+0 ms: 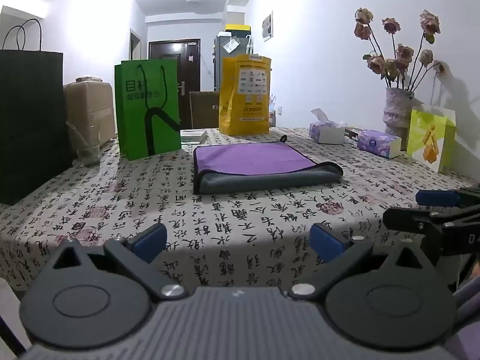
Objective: Fold towel
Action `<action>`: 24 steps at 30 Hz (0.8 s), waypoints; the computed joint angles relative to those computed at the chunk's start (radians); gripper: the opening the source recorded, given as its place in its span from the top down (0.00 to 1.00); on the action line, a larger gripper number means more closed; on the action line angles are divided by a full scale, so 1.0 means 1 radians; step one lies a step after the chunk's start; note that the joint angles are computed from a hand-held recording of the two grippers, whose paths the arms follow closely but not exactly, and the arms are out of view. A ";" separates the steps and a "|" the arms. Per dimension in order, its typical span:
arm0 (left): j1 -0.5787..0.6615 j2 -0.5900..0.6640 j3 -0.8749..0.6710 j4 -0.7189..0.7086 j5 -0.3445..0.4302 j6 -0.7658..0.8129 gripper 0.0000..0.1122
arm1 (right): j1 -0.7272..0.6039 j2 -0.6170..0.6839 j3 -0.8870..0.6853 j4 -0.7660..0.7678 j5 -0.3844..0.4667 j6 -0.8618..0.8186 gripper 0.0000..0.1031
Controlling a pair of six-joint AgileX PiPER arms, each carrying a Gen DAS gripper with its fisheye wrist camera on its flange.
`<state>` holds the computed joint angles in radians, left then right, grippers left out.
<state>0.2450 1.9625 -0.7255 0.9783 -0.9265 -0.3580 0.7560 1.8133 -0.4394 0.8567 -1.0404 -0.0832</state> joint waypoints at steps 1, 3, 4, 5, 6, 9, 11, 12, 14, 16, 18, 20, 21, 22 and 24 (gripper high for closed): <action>0.000 0.000 0.000 0.000 0.000 0.000 0.08 | 0.000 -0.001 -0.001 0.001 0.004 -0.001 0.02; 0.000 -0.001 -0.001 0.002 0.002 -0.001 0.08 | -0.001 -0.002 -0.002 0.002 0.009 -0.004 0.02; 0.000 -0.001 -0.001 0.002 0.004 -0.002 0.08 | -0.001 -0.002 -0.002 0.002 0.009 -0.004 0.02; -0.001 -0.002 0.000 0.002 0.006 -0.003 0.08 | -0.001 -0.002 -0.002 0.002 0.009 -0.004 0.02; -0.001 -0.003 0.000 0.002 0.007 -0.005 0.08 | -0.001 -0.002 -0.002 0.002 0.009 -0.004 0.02; -0.004 -0.007 0.003 0.001 0.012 -0.007 0.08 | -0.001 -0.002 -0.003 0.005 0.011 -0.008 0.02; -0.004 -0.007 0.002 0.003 0.013 -0.010 0.08 | 0.001 -0.005 -0.001 0.008 0.010 -0.008 0.02; -0.003 -0.007 0.001 0.005 0.014 -0.012 0.08 | 0.002 -0.005 -0.001 0.011 0.009 -0.009 0.02; -0.004 -0.007 0.002 0.001 0.014 -0.011 0.08 | 0.007 -0.007 0.000 0.019 0.006 -0.010 0.02; -0.004 -0.007 0.002 0.001 0.013 -0.009 0.08 | -0.005 0.000 0.004 0.005 0.004 0.002 0.02; -0.009 -0.014 0.006 -0.005 0.017 -0.011 0.08 | -0.002 0.007 -0.009 0.012 0.009 -0.004 0.02; -0.010 -0.018 0.006 -0.002 0.021 -0.016 0.08 | 0.000 0.002 -0.008 0.015 0.013 -0.007 0.02; -0.004 -0.016 0.005 0.003 0.016 -0.015 0.08 | 0.001 0.003 -0.008 0.016 0.012 -0.007 0.02; -0.003 -0.015 0.005 0.004 0.016 -0.015 0.08 | 0.001 0.000 -0.004 0.015 0.011 -0.004 0.02; -0.003 -0.015 0.006 0.003 0.016 -0.014 0.08 | 0.001 0.000 -0.004 0.015 0.012 -0.003 0.02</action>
